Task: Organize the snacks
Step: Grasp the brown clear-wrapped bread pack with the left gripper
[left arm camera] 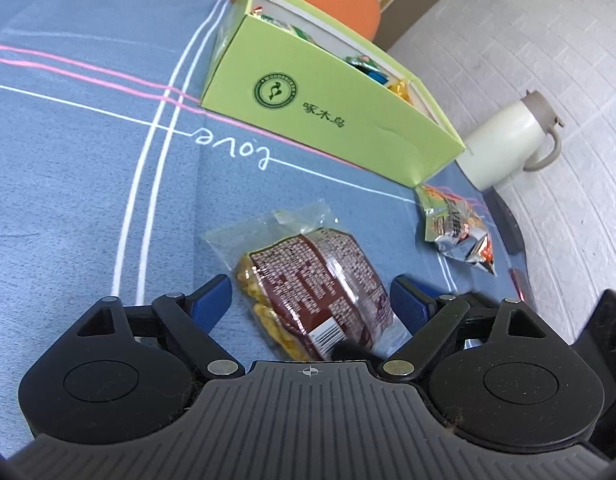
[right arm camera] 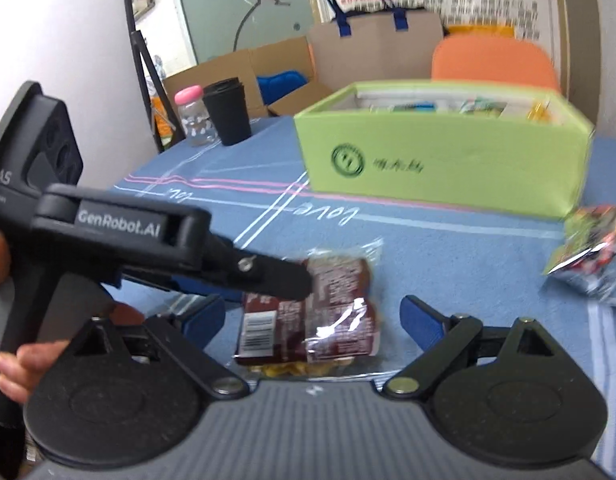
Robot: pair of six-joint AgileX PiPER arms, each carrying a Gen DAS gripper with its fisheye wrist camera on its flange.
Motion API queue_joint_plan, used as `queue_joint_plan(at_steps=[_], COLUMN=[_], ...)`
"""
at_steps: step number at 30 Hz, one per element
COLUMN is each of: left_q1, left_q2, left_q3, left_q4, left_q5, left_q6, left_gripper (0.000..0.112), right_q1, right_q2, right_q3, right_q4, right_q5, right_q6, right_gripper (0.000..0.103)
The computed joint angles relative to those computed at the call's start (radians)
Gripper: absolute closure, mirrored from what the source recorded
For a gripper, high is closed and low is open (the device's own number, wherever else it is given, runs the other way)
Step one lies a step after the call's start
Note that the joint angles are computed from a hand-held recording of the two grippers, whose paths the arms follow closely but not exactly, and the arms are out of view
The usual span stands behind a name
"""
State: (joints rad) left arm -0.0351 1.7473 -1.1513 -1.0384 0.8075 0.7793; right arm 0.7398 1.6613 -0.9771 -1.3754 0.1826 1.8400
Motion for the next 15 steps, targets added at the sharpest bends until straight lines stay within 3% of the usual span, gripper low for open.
queue_joint_plan(at_steps=[4,7,9,11,14,15], left_q1=[-0.019,-0.007,-0.002,-0.005,-0.022,-0.032], left_q2=[-0.004,-0.023,-0.027,-0.024,-0.044,-0.057], left_q3=[-0.003,0.021,0.027,0.026,0.057,0.074], left_q4=[0.029,0.028,0.020,0.022,0.020,0.021], left_q5=[-0.014,-0.023,-0.027,-0.025,-0.052,-0.079], left_q6=[-0.016,-0.004,-0.006,-0.010,0.027,0.040], left_gripper=[0.039,0.039,0.039,0.039,0.041,0.047], right_q1=[0.049,0.066,0.039,0.043,0.113,0.124], right_q2=[0.011,-0.021,-0.017,0.013,0.068,0.081], right_q3=[-0.014,0.022,0.025,0.000,-0.053,-0.065], right_q4=[0.067,-0.034,-0.045,0.055,0.049,0.030], right_q5=[0.048,0.104,0.053,0.027,0.134,0.141], right_q6=[-0.108,0.025,0.075,-0.033,-0.054,-0.040], right_gripper=[0.010,0.010,0.010,0.009,0.009,0.009])
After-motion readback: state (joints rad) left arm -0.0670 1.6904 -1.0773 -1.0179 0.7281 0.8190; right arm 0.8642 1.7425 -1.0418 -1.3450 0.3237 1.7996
